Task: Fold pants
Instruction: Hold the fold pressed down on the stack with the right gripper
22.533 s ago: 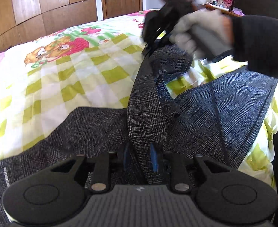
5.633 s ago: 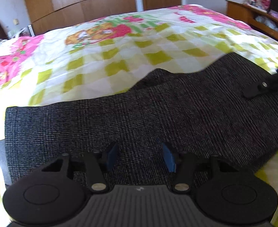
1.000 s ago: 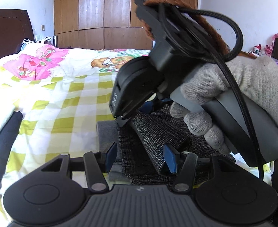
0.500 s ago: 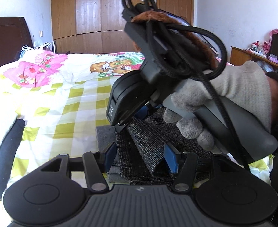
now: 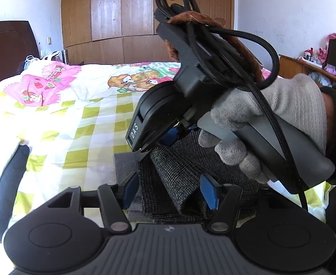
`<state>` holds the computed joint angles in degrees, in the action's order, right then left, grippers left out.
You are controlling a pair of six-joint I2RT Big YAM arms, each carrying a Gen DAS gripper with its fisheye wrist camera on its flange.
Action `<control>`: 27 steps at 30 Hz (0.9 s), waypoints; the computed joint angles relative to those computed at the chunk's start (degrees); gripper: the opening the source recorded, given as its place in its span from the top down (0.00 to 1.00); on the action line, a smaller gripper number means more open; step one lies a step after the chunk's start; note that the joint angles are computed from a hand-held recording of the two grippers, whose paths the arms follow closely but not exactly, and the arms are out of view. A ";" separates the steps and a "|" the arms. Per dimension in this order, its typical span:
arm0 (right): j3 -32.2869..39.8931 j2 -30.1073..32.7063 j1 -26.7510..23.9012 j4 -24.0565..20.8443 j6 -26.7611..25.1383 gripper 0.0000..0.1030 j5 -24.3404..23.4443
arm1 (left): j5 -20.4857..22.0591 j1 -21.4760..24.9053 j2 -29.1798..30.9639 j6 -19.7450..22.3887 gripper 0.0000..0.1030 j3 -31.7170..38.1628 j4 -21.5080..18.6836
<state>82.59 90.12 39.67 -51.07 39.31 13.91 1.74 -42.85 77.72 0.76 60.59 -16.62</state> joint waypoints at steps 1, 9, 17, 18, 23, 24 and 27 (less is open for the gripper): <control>-0.28 -0.23 -0.20 0.29 -0.20 0.67 -0.48 | -0.67 -0.20 0.37 0.05 0.32 0.30 0.20; -2.37 -2.12 -1.55 2.54 0.01 0.67 -3.03 | -1.68 -0.90 4.89 -0.45 0.31 3.59 -1.76; -2.73 -3.15 -2.00 2.17 -0.18 0.87 -1.96 | 2.37 0.86 5.05 -3.29 0.48 3.98 -4.06; -3.15 -3.70 -2.01 2.42 -0.06 0.88 -1.99 | 3.13 1.06 4.27 -3.55 0.48 3.54 -3.98; -3.74 -6.06 -1.72 1.65 0.57 0.89 -1.46 | 2.43 -0.14 0.67 -2.16 0.35 1.37 -2.65; -3.51 -6.10 -1.76 1.44 0.93 0.89 -1.58 | 1.71 -0.72 0.44 -1.86 0.32 1.15 -2.10; -2.49 -5.48 -1.70 0.43 0.88 0.89 -1.62 | -2.16 -3.05 1.00 -0.96 0.21 1.25 -0.59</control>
<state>80.09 84.64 37.98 -50.64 40.19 12.29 -0.42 -45.90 78.72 -0.20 61.84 -17.21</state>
